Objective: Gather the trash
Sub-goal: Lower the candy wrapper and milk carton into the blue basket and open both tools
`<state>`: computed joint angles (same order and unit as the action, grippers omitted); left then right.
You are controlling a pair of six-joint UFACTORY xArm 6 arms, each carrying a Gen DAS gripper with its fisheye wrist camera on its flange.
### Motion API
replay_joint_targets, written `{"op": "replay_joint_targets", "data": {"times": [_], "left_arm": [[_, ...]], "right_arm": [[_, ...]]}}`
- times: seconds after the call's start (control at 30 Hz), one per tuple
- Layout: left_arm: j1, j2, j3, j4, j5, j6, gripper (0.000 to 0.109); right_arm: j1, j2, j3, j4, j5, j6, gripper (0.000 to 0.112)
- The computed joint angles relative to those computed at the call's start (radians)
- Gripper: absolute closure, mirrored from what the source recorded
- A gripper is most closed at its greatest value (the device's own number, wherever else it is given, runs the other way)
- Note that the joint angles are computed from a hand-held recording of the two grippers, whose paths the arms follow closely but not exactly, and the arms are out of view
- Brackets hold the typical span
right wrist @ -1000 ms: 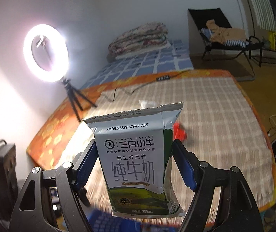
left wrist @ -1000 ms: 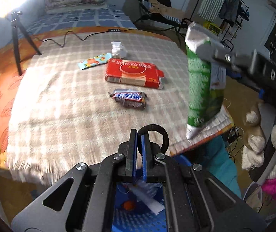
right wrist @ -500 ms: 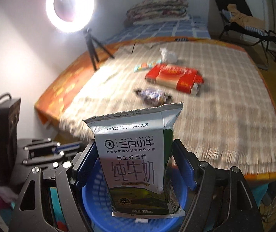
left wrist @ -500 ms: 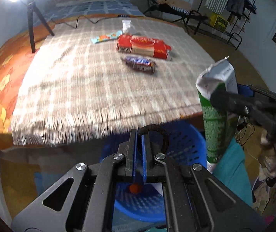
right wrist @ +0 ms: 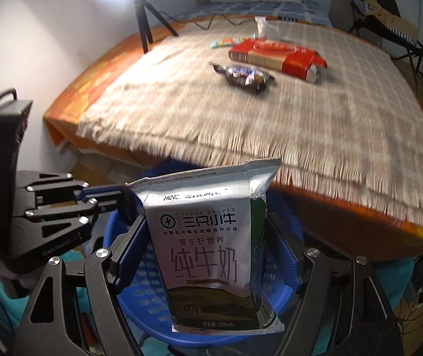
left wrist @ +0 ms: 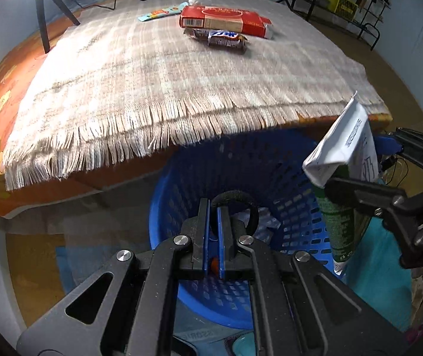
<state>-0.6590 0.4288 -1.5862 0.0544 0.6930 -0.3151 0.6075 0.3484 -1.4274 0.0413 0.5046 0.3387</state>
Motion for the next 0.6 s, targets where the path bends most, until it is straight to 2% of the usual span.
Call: {"op": "replay_joint_targets", "data": {"times": [0.4, 0.43, 0.53, 0.6], "left_arm": [[0.003, 0.024, -0.020, -0.011, 0.040, 0.005, 0.105], [0.004, 0.028, -0.024, -0.010, 0.046, 0.003, 0.099], [0.004, 0.025, -0.017, 0.008, 0.038, -0.017, 0.067], [0.005, 0.021, -0.008, 0.016, 0.027, -0.025, 0.065]], "right_arm": [[0.002, 0.016, -0.005, 0.028, 0.057, -0.007, 0.033], [0.002, 0.018, -0.008, 0.027, 0.060, -0.007, 0.033], [0.000, 0.022, -0.015, 0.013, 0.081, 0.002, 0.034], [0.000, 0.024, -0.016, 0.017, 0.084, -0.001, 0.034]]}}
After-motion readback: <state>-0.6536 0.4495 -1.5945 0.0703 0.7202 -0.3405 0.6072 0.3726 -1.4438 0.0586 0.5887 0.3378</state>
